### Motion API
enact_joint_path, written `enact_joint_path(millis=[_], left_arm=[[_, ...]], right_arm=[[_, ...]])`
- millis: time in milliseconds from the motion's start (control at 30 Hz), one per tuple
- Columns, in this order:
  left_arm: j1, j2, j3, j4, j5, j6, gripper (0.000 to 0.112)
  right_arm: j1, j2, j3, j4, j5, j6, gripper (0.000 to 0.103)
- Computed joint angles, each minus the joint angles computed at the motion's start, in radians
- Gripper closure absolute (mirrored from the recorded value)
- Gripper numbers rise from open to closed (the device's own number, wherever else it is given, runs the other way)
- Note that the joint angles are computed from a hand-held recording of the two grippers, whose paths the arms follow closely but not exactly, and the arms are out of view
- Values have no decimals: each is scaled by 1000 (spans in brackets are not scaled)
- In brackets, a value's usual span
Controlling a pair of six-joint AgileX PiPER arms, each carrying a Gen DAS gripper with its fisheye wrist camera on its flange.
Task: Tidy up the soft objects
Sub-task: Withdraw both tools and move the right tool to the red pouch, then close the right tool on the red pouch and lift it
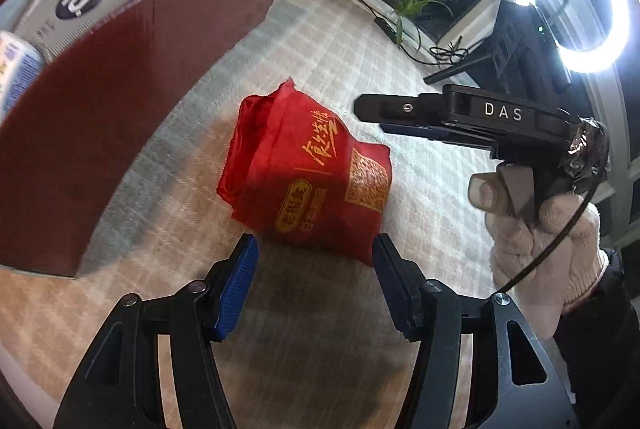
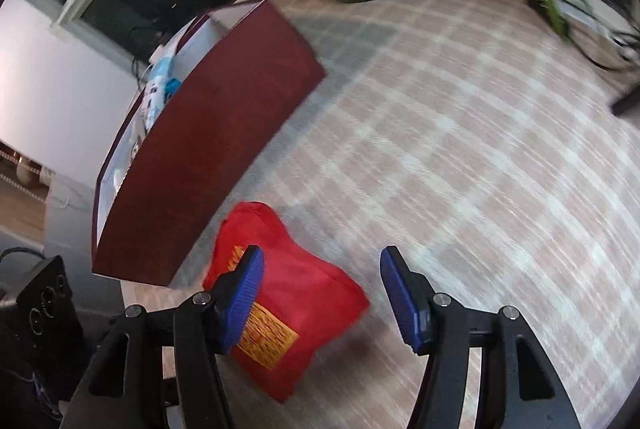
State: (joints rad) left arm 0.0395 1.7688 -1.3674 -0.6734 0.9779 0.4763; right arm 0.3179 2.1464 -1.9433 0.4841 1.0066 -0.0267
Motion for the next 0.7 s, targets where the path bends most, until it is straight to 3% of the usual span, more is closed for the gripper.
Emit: enact_joint_path(millis=[133,333,700], left_arm=[[-7,32,-26,-7,-2,-23,54],[-6,66,-40,-31,-14,-33,54],[19,60,-11,-31,-25,-45,53]], right_arm=[[7,110,-168,19,94,11,46],[-10,190,-252,126,148,-5,46],[2,35,41,132,49,-73,46]])
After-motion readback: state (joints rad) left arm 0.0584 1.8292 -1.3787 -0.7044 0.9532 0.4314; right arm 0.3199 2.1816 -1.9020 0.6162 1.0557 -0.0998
